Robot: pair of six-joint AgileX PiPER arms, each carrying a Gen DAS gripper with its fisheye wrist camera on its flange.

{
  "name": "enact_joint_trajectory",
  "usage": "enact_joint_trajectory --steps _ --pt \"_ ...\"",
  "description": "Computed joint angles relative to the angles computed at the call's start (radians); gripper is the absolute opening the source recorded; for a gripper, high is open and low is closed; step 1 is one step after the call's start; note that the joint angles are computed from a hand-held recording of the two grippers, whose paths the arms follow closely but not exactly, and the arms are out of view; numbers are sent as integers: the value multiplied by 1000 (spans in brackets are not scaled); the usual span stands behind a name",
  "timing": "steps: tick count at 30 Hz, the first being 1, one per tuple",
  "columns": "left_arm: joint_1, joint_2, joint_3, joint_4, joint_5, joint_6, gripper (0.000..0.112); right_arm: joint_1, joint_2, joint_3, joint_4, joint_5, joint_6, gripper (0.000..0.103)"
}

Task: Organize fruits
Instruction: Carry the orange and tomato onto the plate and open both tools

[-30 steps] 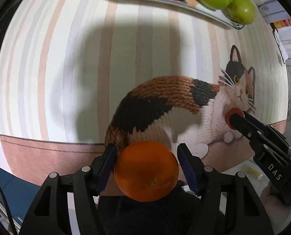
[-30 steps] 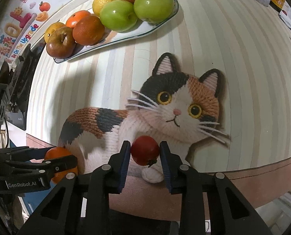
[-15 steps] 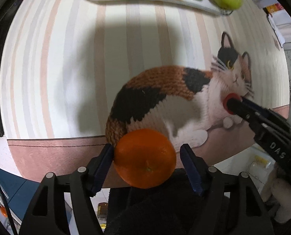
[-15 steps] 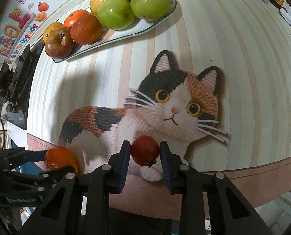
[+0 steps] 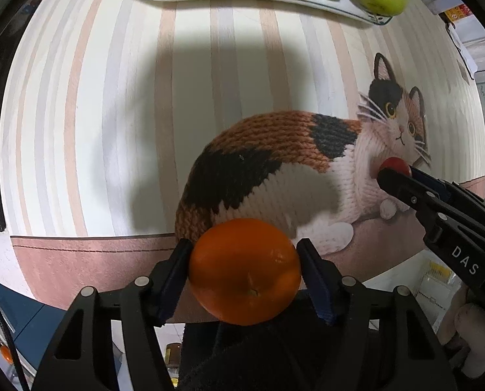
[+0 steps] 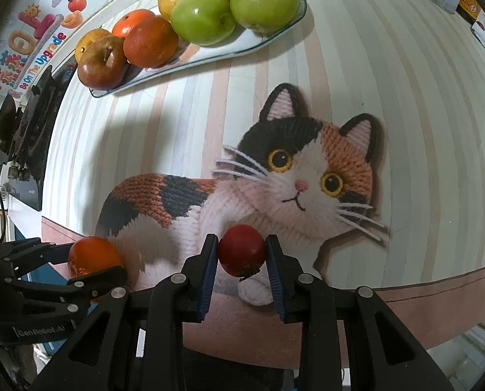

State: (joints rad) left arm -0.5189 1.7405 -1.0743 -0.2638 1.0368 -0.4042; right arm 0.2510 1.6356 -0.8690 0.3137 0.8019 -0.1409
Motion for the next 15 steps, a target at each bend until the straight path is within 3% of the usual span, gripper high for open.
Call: enact_joint_trajectory --steps 5,15 --pt "19 -22 -29 4 6 -6 63 -28 -19 -13 11 17 -14 32" --pt "147 13 -255 -46 104 47 63 -46 -26 -104 48 64 -28 32"
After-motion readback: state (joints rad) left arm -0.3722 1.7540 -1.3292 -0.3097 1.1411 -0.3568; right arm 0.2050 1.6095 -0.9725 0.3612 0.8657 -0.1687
